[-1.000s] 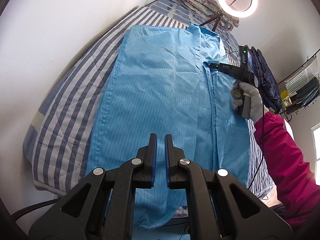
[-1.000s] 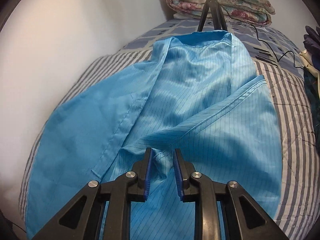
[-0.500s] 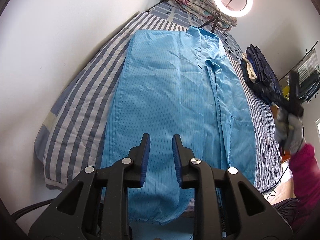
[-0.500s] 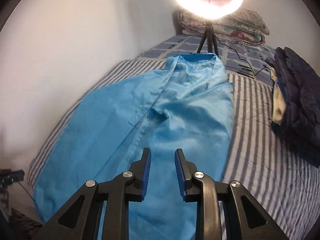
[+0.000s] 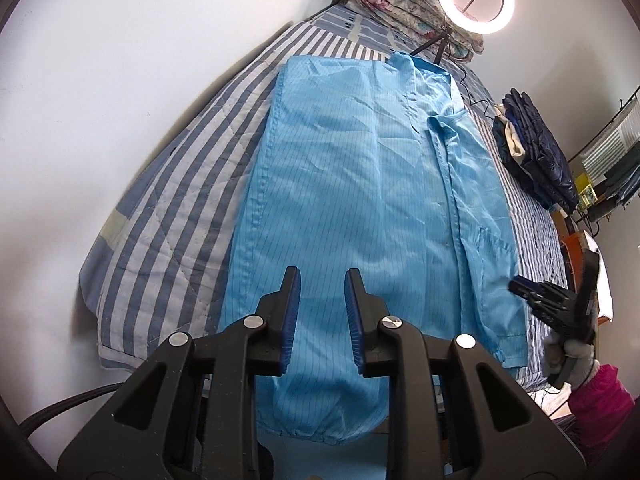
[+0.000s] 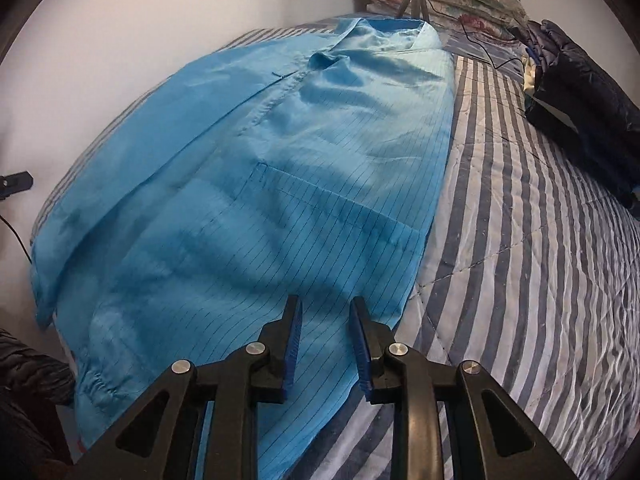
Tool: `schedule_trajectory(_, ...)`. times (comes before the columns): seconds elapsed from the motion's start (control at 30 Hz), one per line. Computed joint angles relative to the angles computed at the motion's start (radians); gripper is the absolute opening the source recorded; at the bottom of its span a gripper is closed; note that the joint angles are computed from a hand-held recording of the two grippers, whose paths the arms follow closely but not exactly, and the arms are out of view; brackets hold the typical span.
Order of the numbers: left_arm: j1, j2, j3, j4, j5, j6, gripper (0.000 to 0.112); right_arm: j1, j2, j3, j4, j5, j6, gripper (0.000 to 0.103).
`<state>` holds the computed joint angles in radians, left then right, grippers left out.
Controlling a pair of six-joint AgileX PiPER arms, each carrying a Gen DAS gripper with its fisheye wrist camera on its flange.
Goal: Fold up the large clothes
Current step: 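Move both tools to the coat hem and close the left gripper on it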
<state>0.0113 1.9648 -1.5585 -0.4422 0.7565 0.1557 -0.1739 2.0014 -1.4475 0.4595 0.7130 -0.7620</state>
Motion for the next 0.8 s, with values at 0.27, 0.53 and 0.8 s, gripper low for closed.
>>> schedule_trajectory(0.27, 0.002, 0.01, 0.011, 0.019, -0.009, 0.003, 0.037, -0.023, -0.153, 0.132, 0.114, 0.073, -0.225, 0.024)
schedule_trajectory(0.53, 0.023, 0.023, 0.014, 0.025, -0.009, 0.002, 0.042, -0.006, -0.14, 0.23, -0.041, -0.001, -0.178, 0.024)
schedule_trajectory(0.8, 0.058, 0.089, -0.018, 0.029, 0.007, 0.004, 0.042, -0.025, -0.216, 0.117, 0.125, 0.155, -0.227, 0.029)
